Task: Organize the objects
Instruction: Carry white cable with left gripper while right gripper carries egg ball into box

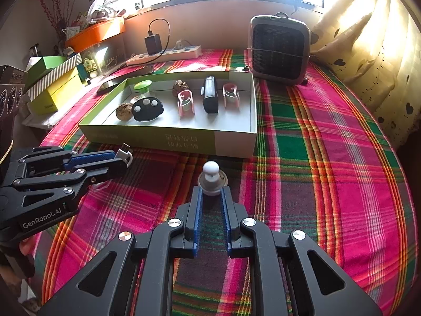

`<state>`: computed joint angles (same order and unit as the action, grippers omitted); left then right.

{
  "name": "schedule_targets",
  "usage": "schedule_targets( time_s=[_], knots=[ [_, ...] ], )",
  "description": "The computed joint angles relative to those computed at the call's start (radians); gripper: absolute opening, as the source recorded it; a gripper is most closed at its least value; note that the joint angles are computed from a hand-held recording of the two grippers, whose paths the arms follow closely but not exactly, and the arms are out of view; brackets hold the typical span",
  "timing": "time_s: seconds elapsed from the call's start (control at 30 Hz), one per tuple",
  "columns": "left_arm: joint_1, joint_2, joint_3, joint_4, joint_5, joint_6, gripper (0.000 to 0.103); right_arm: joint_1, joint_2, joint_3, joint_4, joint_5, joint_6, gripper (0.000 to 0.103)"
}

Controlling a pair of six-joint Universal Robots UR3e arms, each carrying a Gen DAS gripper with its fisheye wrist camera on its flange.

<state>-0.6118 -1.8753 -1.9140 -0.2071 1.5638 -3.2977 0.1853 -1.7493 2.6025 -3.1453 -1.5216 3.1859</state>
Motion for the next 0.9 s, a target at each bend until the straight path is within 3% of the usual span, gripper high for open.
schedule_targets(
  time_s=[0.13,0.23,0.37,0.9],
  knots=[
    [0.005,0.001,-0.003,-0.003,-0.006,-0.006,0.015,-0.018,-0.001,0.001,-0.002,0.022,0.0,0.016],
    [0.009,0.002,-0.005,-0.005,-0.01,-0.008,0.015,-0.015,0.025,-0.015,-0.02,0.008,0.006,0.03],
    [0.014,0.0,-0.007,-0.007,-0.016,-0.011,0.015,-0.011,0.069,-0.048,-0.023,0.007,0.007,0.032],
    [0.013,-0.003,-0.002,-0.013,-0.019,-0.012,0.015,0.019,0.119,-0.088,-0.026,-0.041,0.01,0.027]
  ],
)
